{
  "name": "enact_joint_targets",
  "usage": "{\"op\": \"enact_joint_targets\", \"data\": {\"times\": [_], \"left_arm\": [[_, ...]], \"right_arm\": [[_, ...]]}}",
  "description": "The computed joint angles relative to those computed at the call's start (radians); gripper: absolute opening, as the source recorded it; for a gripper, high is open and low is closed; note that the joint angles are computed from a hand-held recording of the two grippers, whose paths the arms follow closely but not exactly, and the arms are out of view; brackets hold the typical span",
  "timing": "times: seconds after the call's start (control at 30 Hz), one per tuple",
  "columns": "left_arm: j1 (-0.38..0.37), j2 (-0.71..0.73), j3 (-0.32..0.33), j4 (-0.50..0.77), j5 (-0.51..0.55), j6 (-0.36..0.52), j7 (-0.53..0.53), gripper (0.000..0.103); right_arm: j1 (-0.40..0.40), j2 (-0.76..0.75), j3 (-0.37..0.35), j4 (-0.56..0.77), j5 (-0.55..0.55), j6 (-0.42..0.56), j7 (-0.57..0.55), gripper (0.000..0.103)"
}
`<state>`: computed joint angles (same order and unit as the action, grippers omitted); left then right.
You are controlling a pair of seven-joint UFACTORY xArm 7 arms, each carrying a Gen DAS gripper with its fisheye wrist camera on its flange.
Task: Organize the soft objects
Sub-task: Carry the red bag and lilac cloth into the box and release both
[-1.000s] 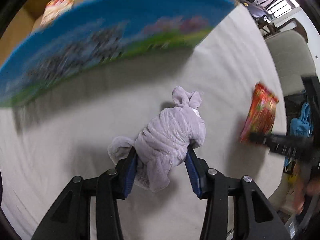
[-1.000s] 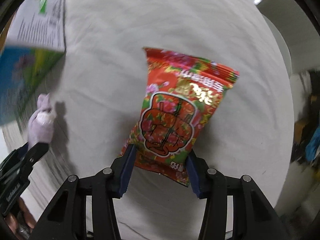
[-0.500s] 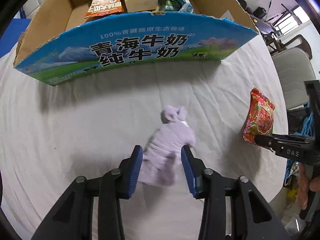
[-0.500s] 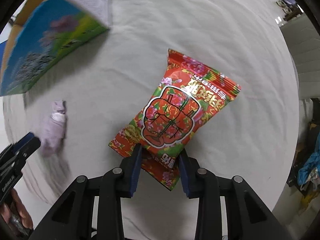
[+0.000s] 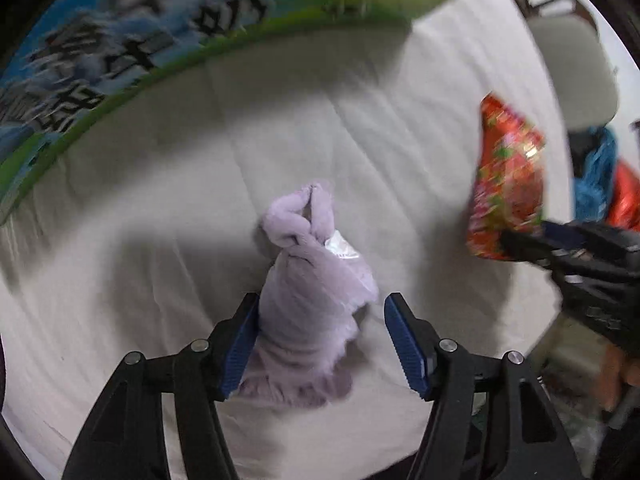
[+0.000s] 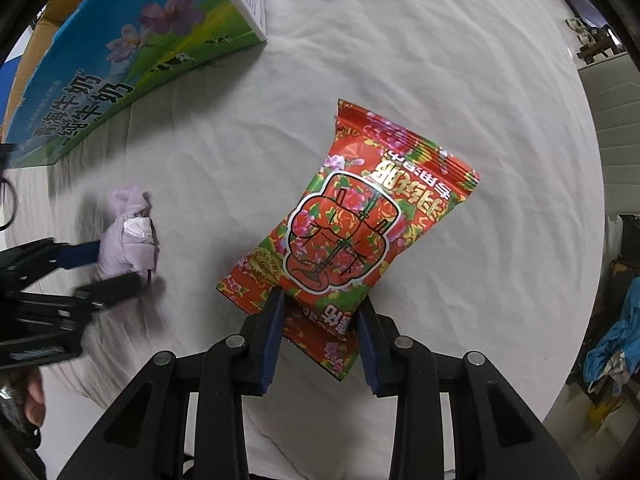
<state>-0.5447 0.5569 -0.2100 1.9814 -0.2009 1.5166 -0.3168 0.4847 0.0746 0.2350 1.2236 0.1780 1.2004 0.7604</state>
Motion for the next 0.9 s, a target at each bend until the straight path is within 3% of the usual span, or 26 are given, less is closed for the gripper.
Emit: {"op": "enact_joint_targets", "data": {"times": [0.07, 0.1, 0.13, 0.27, 0.33, 0.4, 0.5, 0.77, 0.83, 0.87, 0.9], "left_arm": [[-0.02, -0.006, 0.003, -0.001, 0.031, -0.02, 0.003, 0.06], [-0.029, -0.012, 0.006, -0.003, 0.043, -0.026, -0.008, 0.056], [-0.037, -0.012, 0.007, 0.001, 0.05, -0.033, -0.02, 0.046], [-0.044, -0.095, 0.013, -0.076, 0.077, -0.107, -0.059, 0.036], [-0.051, -0.151, 0.016, -0.122, 0.106, -0.146, -0.091, 0.036], [-0.053, -0.19, 0.015, -0.142, 0.131, -0.175, -0.119, 0.036], [-0.042, -0.246, 0.011, -0.18, 0.14, -0.213, -0.159, 0.036], [0.011, -0.329, 0.001, -0.218, 0.121, -0.252, -0.166, 0.036], [0.022, -0.343, 0.002, -0.234, 0.118, -0.246, -0.163, 0.036], [0.023, -0.341, 0.0, -0.238, 0.118, -0.248, -0.167, 0.036], [0.027, -0.344, 0.001, -0.246, 0.113, -0.243, -0.171, 0.036]], "right_arm": [[-0.029, -0.026, -0.021, -0.027, 0.006, 0.012, -0.047, 0.036], [-0.031, -0.024, -0.02, -0.024, 0.002, 0.011, -0.046, 0.036], [-0.032, -0.025, -0.019, -0.031, -0.001, 0.003, -0.047, 0.036], [-0.03, -0.031, -0.014, -0.008, -0.026, 0.011, -0.024, 0.035], [-0.029, -0.047, -0.013, 0.001, -0.034, 0.025, -0.02, 0.035], [-0.03, -0.057, -0.012, 0.014, -0.04, 0.031, -0.024, 0.022], [-0.028, -0.055, -0.009, 0.064, -0.066, 0.064, -0.04, 0.013], [-0.024, -0.021, -0.011, 0.151, -0.107, 0.104, -0.09, 0.01], [-0.029, -0.018, -0.016, 0.138, -0.095, 0.082, -0.092, 0.012], [-0.025, -0.004, -0.013, 0.135, -0.115, 0.073, -0.104, 0.024], [-0.019, 0.016, -0.011, 0.149, -0.148, 0.091, -0.11, 0.049]]}}
